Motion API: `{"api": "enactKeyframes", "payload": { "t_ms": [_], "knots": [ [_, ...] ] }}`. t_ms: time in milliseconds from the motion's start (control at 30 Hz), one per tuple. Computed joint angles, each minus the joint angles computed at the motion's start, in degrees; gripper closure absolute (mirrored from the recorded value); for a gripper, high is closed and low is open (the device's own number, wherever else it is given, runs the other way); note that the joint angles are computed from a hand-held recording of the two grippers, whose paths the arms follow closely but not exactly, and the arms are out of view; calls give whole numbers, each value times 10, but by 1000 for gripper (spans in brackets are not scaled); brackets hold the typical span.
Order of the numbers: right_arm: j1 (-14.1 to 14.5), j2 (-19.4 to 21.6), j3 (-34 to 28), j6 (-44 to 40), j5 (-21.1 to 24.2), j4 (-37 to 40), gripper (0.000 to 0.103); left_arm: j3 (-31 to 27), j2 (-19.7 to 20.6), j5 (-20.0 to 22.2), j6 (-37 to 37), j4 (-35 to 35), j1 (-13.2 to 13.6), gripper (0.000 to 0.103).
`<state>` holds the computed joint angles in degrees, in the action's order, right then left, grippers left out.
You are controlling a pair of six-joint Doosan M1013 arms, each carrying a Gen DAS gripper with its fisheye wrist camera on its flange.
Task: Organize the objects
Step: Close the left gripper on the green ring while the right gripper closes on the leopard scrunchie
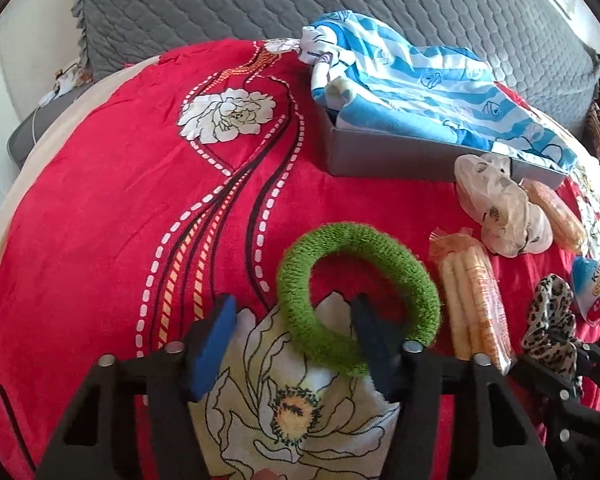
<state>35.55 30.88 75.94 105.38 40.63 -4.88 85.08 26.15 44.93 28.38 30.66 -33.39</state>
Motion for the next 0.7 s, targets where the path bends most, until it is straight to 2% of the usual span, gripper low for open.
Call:
{"api": "enactKeyframes", "payload": {
  "t_ms": [133, 267, 333, 700],
  "knots": [
    [-2, -1, 0, 0, 0, 5, 78, 2, -4, -10, 15, -19, 1, 59],
    [-3, -1, 0, -2, 0, 9, 79, 5, -6, -24, 29, -43, 4, 81],
    [-4, -2, 0, -3, 0, 11, 79, 6, -7, -29, 38, -57, 6, 87],
    [-6, -2, -1, -11, 1, 26, 81, 5, -10, -30, 47, -68, 3, 91]
  ]
}}
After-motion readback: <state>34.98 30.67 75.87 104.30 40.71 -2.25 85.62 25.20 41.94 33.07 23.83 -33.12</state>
